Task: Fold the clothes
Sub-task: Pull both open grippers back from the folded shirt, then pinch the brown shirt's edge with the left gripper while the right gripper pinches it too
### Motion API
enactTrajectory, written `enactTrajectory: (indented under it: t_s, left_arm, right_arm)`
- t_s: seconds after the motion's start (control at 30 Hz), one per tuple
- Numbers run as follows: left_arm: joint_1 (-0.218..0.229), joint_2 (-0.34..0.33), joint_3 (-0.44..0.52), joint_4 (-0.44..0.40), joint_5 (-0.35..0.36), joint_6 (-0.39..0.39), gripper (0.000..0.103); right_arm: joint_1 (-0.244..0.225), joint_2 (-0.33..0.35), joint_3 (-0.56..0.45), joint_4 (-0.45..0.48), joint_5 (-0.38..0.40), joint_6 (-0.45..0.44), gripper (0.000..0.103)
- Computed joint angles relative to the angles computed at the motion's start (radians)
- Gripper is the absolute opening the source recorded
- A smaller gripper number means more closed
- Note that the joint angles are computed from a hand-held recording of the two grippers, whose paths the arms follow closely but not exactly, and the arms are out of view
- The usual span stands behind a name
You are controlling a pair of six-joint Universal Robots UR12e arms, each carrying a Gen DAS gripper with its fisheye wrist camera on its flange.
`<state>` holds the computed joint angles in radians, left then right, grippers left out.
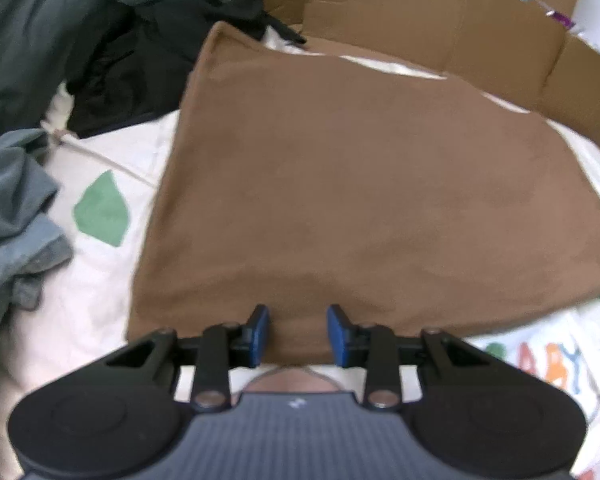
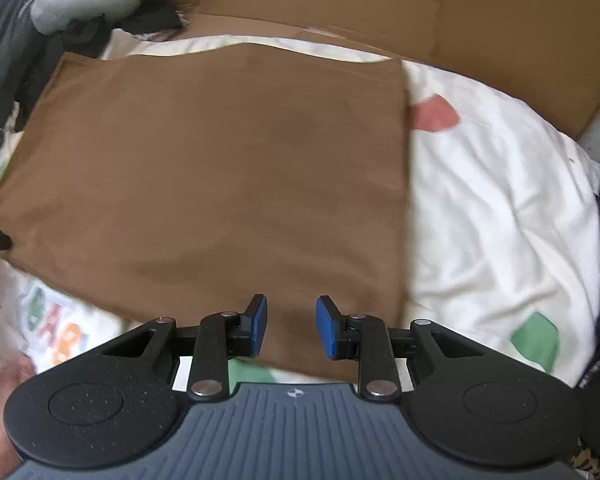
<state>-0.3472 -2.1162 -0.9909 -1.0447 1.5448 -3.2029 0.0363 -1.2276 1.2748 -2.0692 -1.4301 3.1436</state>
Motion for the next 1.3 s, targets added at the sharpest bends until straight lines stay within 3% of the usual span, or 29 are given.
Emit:
enactTrajectory:
  t_s: [0.23, 0.3, 0.47, 0.57, 0.63, 0.73, 0.8, 0.97, 1.1, 1.3]
  left_arm:
    - [-0.013, -0.011, 0.007, 0.018, -0.139, 0.050, 0.036]
    - [-0.013, -0.014, 0.006, 0.025, -0.177, 0.061, 0.036]
    - [-0.009, -0.037, 0.026, 0.036, -0.253, 0.098, 0.036]
    - [-0.006, -0.031, 0.007, 0.052, -0.254, 0.091, 0.036]
    - [-0.004, -0.027, -0.007, 0.063, -0.254, 0.086, 0.036]
    - [0.002, -0.010, -0.036, 0.085, -0.238, 0.086, 0.036]
    - [0.009, 0.005, -0.056, 0.091, -0.210, 0.090, 0.036]
    - [0.025, 0.031, -0.082, 0.088, -0.117, 0.089, 0.036]
    - [0.036, 0.039, -0.093, 0.083, -0.040, 0.039, 0.036]
    - [0.039, 0.046, -0.099, 0.069, 0.004, 0.021, 0.035]
  right_arm:
    - [0.038, 0.055, -0.135, 0.175, 0.009, -0.148, 0.035]
    - [0.052, 0.073, -0.163, 0.187, -0.007, -0.140, 0.035]
    - [0.091, 0.100, -0.179, 0.147, -0.056, -0.052, 0.035]
    - [0.113, 0.094, -0.150, 0.075, -0.079, 0.030, 0.035]
    - [0.132, 0.084, -0.118, 0.017, -0.124, 0.038, 0.036]
    - [0.152, 0.066, -0.066, -0.051, -0.175, 0.015, 0.036]
    - [0.148, 0.056, -0.045, -0.044, -0.154, 0.083, 0.036]
    - [0.145, 0.026, 0.015, -0.050, -0.195, 0.105, 0.037]
    - [0.132, 0.008, 0.044, -0.066, -0.201, 0.142, 0.037]
    - [0.123, 0.004, 0.056, -0.090, -0.200, 0.168, 0.037]
